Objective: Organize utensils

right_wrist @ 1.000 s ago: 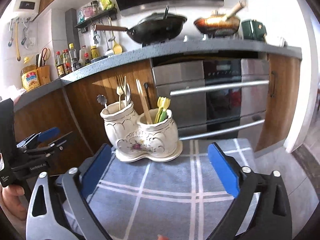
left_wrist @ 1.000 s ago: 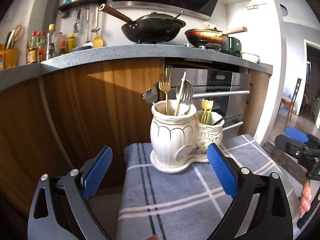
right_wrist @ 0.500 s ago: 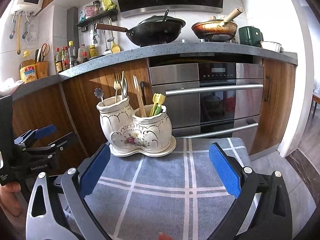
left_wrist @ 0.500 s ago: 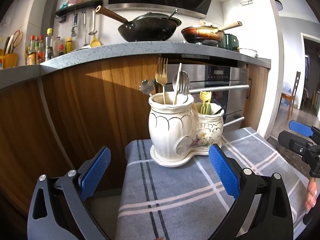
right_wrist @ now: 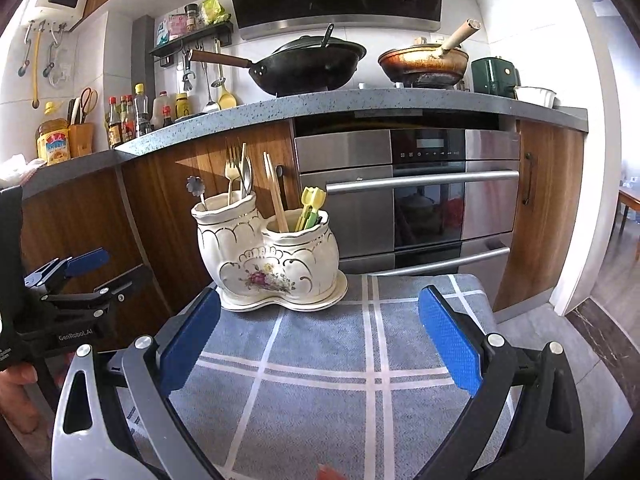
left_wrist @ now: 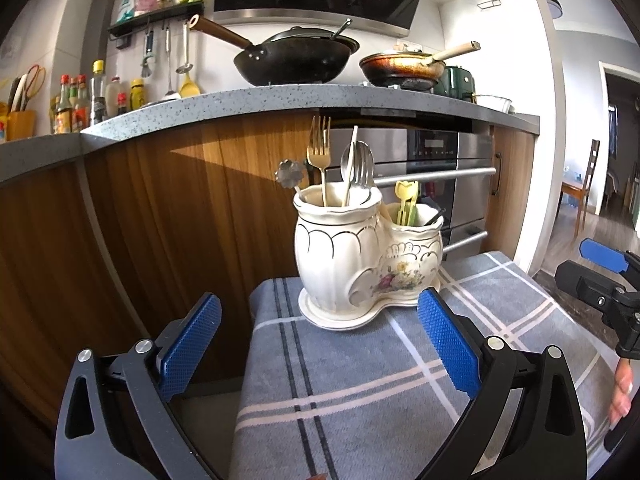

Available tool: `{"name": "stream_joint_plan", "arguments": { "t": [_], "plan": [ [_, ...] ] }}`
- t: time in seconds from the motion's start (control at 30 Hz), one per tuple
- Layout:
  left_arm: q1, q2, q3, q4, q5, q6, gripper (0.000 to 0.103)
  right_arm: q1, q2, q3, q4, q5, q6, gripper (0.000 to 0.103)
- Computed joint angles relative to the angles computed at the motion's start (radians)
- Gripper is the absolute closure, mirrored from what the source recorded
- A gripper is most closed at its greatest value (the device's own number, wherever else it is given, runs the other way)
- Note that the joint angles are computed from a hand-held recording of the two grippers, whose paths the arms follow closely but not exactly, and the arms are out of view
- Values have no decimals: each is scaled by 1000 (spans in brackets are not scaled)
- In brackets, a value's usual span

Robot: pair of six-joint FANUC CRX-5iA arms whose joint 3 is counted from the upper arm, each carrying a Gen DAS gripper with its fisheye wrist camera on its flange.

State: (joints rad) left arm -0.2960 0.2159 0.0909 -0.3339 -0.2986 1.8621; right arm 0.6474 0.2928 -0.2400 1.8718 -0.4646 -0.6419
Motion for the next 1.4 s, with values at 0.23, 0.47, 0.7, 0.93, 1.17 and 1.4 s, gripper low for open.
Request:
{"name": "stream_joint_plan", "arguments": {
  "t": [0.23,0.47,0.7,0.93,1.17,1.4],
  "plan": [
    [1,-6,-8,3,4,-5,5,0,-1,-3,25,-3,-21,5],
    [3,-10,-18,19,15,-21,5,1,-1,-4,33,-5,-29,5],
    [4,-12,-24,37,18,-39,5,0,-2,-3,26,0,-28,5],
    [4,-12,-24,40,18,-43,5,0,-2,-3,25,0,-28,5],
    [5,-11,-27,51,20,-55,5,-2,-4,-5,33,1,-37,5],
    [5,-10,-30,60,28,-66,5,-2,-5,-6,33,2,-37,5]
  ]
}}
